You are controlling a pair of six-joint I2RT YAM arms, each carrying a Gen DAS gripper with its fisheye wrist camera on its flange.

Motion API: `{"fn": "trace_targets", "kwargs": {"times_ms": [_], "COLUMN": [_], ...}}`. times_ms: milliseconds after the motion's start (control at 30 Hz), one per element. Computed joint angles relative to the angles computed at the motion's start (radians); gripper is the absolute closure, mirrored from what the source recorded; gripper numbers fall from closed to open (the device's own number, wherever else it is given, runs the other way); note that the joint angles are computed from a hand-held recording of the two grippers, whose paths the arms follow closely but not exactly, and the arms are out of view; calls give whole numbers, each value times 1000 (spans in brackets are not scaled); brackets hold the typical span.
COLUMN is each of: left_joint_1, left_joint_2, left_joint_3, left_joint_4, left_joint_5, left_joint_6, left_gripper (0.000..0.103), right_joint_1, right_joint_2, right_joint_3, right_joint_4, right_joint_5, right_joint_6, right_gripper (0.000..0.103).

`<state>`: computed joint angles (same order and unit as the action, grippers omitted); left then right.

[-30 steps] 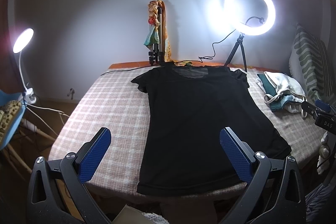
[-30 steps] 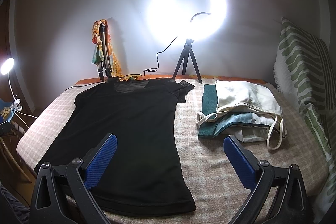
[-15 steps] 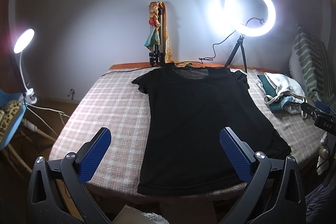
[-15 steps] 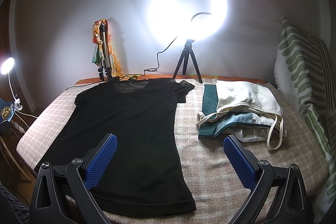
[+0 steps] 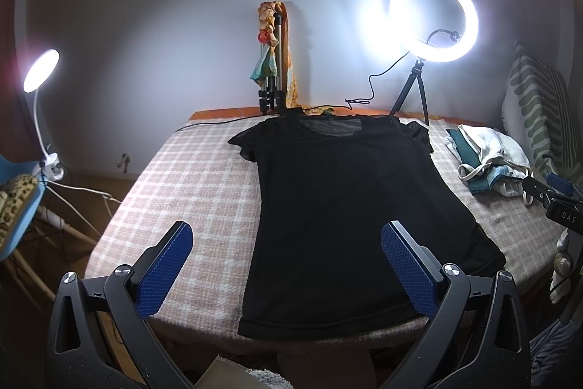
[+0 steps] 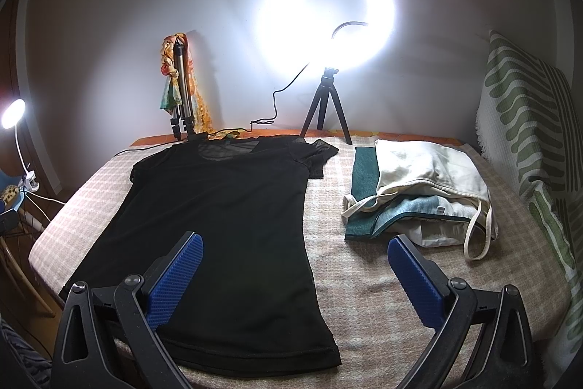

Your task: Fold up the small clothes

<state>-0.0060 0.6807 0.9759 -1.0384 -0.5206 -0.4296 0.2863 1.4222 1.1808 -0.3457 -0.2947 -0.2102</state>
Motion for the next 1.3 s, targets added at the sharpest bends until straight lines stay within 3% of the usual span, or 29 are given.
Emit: {"fn": "trace_targets", "kwargs": {"times_ms": [500,667,900,1133,1300], "left_joint_1": [30,109,415,702,858], "left_joint_2": [-15,-29,-6,37,72], "left_joint_3": [-15,-40,-101,-171,-227], "left_joint_4": [6,31,51,81,114], "left_joint_5": [18,81,392,589,702], "left_joint_6": [25,75,254,424,510], "left_gripper": [0,0,0,2,5], "right_joint_1": [19,49,83,179,235], "right_joint_2": [0,5,53,83,165], "right_joint_3": [-4,0,55,101,200], "right_joint_4": [10,17,-12,3,-19], "right_joint_5": [9,22,20,46,-36], "right_joint_6": [13,24,41,29,60], "right_gripper": [0,0,0,0,0]}}
